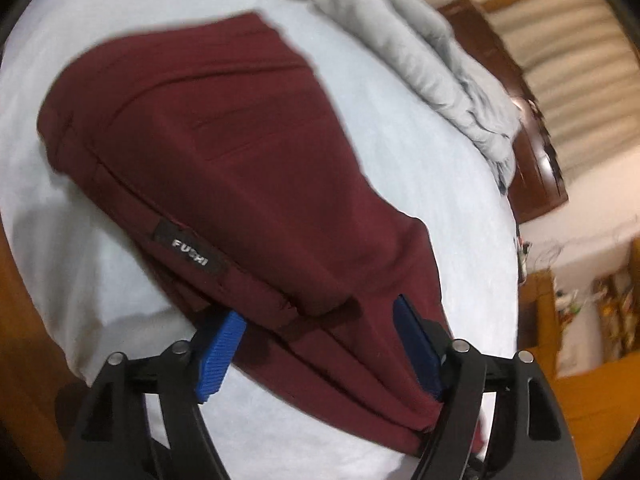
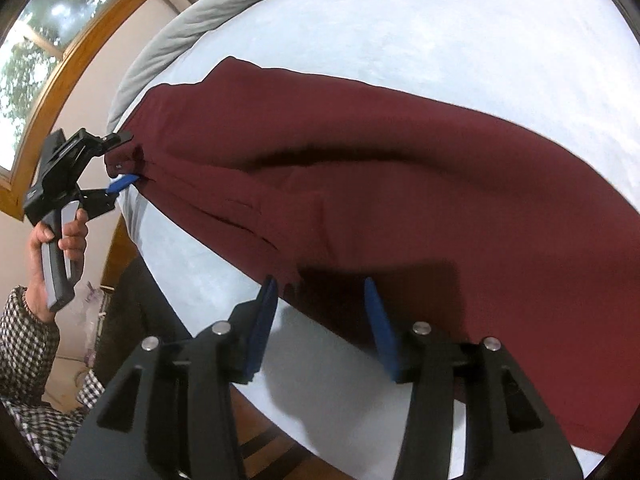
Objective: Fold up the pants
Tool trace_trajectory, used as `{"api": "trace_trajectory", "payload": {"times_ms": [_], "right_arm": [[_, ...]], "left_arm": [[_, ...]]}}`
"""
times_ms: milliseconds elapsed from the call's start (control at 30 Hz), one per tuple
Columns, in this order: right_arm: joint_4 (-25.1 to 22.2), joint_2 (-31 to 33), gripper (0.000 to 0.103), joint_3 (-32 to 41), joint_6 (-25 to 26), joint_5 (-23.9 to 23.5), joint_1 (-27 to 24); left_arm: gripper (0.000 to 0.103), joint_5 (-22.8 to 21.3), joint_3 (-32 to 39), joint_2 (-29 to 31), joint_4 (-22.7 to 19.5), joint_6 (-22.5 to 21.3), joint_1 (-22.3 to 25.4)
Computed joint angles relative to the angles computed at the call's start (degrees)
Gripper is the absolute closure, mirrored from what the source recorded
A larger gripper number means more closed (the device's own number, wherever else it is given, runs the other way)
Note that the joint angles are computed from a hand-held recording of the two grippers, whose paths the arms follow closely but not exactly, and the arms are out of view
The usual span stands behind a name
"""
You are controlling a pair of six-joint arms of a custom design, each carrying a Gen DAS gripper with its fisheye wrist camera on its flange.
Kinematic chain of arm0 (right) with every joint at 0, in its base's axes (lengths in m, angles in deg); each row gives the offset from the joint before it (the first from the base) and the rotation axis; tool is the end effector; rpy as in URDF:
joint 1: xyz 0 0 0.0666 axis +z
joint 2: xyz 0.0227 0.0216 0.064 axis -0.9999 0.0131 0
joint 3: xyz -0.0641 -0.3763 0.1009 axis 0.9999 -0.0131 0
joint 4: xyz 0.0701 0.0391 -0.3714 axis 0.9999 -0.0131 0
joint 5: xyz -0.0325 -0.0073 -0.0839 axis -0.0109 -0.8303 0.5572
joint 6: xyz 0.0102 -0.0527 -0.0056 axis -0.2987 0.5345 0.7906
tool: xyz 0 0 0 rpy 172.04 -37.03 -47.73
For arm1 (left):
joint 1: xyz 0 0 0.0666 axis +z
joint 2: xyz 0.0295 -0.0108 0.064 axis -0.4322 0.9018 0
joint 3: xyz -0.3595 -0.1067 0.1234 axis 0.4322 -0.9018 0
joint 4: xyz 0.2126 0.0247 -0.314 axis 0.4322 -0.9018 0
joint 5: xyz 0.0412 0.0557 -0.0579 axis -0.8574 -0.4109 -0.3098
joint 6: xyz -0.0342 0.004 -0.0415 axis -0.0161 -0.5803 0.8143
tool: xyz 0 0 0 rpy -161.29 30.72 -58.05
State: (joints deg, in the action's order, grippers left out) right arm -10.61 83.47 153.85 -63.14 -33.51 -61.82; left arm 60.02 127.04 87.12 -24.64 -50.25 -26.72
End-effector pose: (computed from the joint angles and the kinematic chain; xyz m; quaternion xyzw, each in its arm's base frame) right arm 0.4304 0.2338 0.3322 -0.0237 0.9656 0.2215 0.1342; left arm 0.5404 -0.0282 0.3077 -0.2086 0.9067 -0.3150 0.1875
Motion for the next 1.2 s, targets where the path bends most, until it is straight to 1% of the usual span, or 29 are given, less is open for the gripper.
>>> {"api": "trace_trajectory", "payload": {"times_ms": [33,67,100,167,233,267,300,400,500,567,600,633,667,700,767,800,833,867,900,933,967,1000,1033,1067,1133,1167,1200], "right_arm": [[-0.1,0.0,0.056,0.1,-0.4,-0.3,0.1],[-0.6,0.2,0.056,0.0,-0.5,-0.8,0.1],[-1.5,0.6,0.056,0.3,-0.1,-0.9,0.3],[-2.0,0.5,0.056,0.7,0.5,0.1,0.8],[-2.3,0.0,0.056,0.9,0.0,0.0,0.7],[-2.0,-0.8,0.055,0.6,-0.7,0.1,0.7],[-1.8,-1.3,0.055,0.4,-1.1,0.1,0.6],[-0.9,-3.7,0.054,-0.9,-3.0,0.8,0.6],[-0.3,-5.6,0.053,-2.2,-4.4,1.1,0.5],[-0.1,-6.8,0.053,-3.1,-4.8,1.7,0.5],[-0.1,-7.5,0.053,-3.6,-5.2,2.1,0.6],[0.0,-7.9,0.053,-3.9,-5.5,2.2,0.5],[0.1,-8.6,0.053,-4.4,-5.9,2.4,0.5],[0.1,-8.9,0.053,-4.7,-6.1,2.5,0.5],[0.0,-9.2,0.053,-5.0,-6.2,2.8,0.3],[0.0,-9.5,0.053,-5.3,-6.5,2.9,0.1],[0.1,-10.0,0.053,-5.8,-6.8,2.9,-0.1],[0.0,-10.4,0.053,-6.1,-7.1,3.1,-0.3],[0.0,-11.0,0.053,-6.5,-7.5,3.4,-0.4],[-0.1,-11.5,0.052,-7.0,-7.9,3.7,-0.7],[-0.3,-12.1,0.051,-7.5,-8.3,3.8,-1.0],[-0.4,-12.7,0.051,-8.1,-8.8,4.0,-1.4],[-0.5,-13.0,0.051,-8.6,-9.1,4.3,-1.7],[-0.6,-13.4,0.051,-9.1,-9.5,4.7,-2.1],[-0.7,-14.7,0.050,-10.6,-11.6,4.5,-3.3],[0.1,-15.8,0.050,-11.7,-12.8,3.9,-4.0],[1.3,-17.6,0.049,-13.3,-14.4,3.0,-4.9]], "left_arm": [[0.041,-1.1,0.4,0.0,-1.5,1.9,0.0],[0.056,-2.8,1.6,0.3,-5.2,0.2,0.5],[0.057,-4.0,2.2,0.7,-7.8,-1.1,0.1],[0.056,-3.1,1.0,-0.1,-7.8,-3.7,0.3],[0.045,-2.1,-0.2,-1.9,-8.2,-3.8,0.0],[0.036,-2.3,-0.7,-2.8,-8.6,-3.0,-0.7],[0.035,-2.0,0.1,-2.6,-9.1,-2.5,-1.1],[0.034,2.4,-1.1,-4.0,-8.6,-2.1,-4.4],[0.035,6.4,0.6,-1.8,-8.3,-0.5,-6.4],[0.035,6.0,2.4,0.2,-10.8,0.0,-7.6],[0.036,6.1,3.0,1.3,-10.9,1.0,-8.0],[0.036,5.9,3.8,2.2,-12.3,1.0,-8.2],[0.044,5.5,4.6,3.4,-12.7,1.6,-8.5],[0.056,5.5,4.7,4.1,-11.5,2.8,-8.5],[0.071,5.3,4.8,4.8,-11.1,4.2,-8.4],[0.083,5.0,4.4,4.6,-10.7,4.8,-8.3],[0.089,4.5,4.3,4.2,-10.9,4.8,-8.3],[0.091,3.1,3.9,3.2,-11.5,3.4,-8.5],[0.091,0.9,3.8,2.1,-13.2,0.6,-8.7],[0.091,-2.8,4.0,1.5,-15.5,-2.9,-9.3],[0.091,-4.6,3.4,1.3,-16.8,-5.2,-9.5],[0.090,-5.1,3.7,2.3,-18.4,-7.3,-9.6],[0.088,-4.6,3.4,3.0,-18.3,-7.6,-9.5],[0.088,-4.2,2.8,2.8,-17.2,-7.2,-9.3],[0.087,-5.4,3.9,2.8,-17.8,-7.4,-10.0],[0.077,-5.9,4.0,2.3,-18.0,-7.4,-10.4],[0.059,-5.8,4.0,1.7,-18.3,-7.4,-10.9]]}}
